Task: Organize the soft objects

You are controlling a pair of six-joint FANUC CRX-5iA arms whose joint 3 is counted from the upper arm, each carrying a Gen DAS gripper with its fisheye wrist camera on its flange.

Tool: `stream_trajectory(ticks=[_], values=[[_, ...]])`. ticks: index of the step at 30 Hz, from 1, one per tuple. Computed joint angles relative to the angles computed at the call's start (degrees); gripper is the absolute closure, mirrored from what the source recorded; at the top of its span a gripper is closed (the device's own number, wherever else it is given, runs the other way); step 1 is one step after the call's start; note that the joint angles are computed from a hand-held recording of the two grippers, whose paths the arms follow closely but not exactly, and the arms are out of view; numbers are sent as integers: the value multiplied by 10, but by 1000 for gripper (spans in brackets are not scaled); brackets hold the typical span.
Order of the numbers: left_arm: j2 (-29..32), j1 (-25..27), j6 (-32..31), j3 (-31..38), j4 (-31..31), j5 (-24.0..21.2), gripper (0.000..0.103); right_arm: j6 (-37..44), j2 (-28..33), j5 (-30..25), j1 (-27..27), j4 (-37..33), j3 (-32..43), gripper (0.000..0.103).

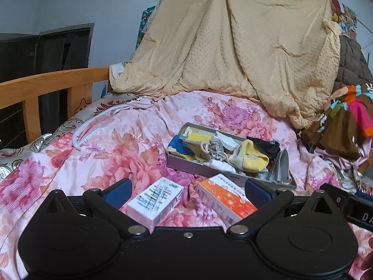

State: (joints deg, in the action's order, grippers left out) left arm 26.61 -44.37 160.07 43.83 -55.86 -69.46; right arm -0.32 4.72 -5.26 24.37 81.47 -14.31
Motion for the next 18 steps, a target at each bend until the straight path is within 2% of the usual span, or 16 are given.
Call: stream_trajectory(ticks=[4,8,12,18], values=[[-1,-13,9,-5,-11,-12,1,22,-11,-9,8,-24,-12,0],[-3,-24,26,-10,-17,-29,1,-6,-23,-6,2,10,-28,0],[-7,-29,45,-19,-11,-43,1,40,-30,-25,19,-46,-33,0],[-9,-41,53,-25,-28,-53,1,52,-40,-31,25,-43,-46,0]])
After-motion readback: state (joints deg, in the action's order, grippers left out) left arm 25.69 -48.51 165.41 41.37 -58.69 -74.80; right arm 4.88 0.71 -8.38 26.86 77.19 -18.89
